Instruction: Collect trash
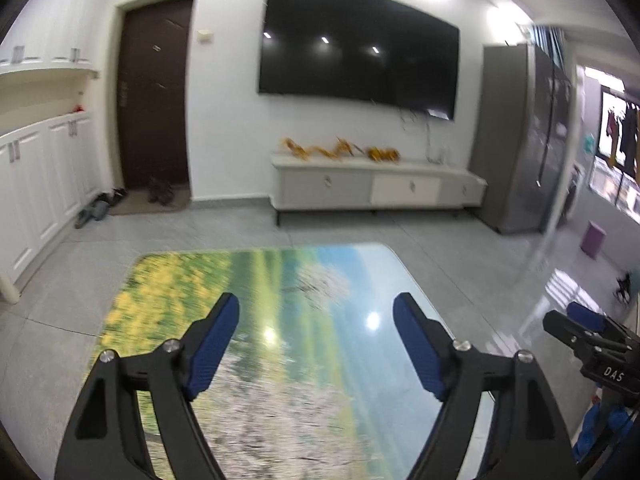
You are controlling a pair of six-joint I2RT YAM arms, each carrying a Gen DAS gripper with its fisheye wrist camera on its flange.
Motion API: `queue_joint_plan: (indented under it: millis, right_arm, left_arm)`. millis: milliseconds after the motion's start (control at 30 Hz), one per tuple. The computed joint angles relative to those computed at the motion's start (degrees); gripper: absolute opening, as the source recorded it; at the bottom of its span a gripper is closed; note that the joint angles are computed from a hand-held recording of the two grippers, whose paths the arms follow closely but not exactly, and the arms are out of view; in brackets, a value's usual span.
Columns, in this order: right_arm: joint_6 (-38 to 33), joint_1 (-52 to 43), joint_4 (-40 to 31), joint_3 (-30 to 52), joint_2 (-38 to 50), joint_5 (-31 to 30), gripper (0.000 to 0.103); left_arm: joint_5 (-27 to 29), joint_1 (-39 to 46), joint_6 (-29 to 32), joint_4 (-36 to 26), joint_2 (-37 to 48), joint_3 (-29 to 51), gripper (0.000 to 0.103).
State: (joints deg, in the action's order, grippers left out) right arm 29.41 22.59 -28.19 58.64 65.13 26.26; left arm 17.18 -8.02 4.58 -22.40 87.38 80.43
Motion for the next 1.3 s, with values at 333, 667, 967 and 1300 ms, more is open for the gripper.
queue_joint_plan:
  millis: [333, 667, 967, 1300]
  right_arm:
    - [4.64, 18.44, -8.03, 14.08, 9.51, 21.44, 0.103]
    - [4.54, 27.50, -13.08, 23.66, 15.24, 35.51, 0.103]
    - [-1.25, 30.13, -7.83, 24.03, 16.43, 39.02, 0.103]
    - [0.70, 30.51, -7.02, 20.36, 14.36, 40.24, 0.103]
  left_arm:
    - [8.54, 14.09, 2.11, 1.97, -9.27, -6.43, 0.087]
    - [16.23, 25.85, 1.01, 3.46, -15.13, -8.94, 0.097]
    - [15.86, 29.80, 0.46, 5.66, -20.04, -11.54, 0.103]
    - [11.61, 24.55, 3.91, 6.73, -24.75, -14.33, 0.103]
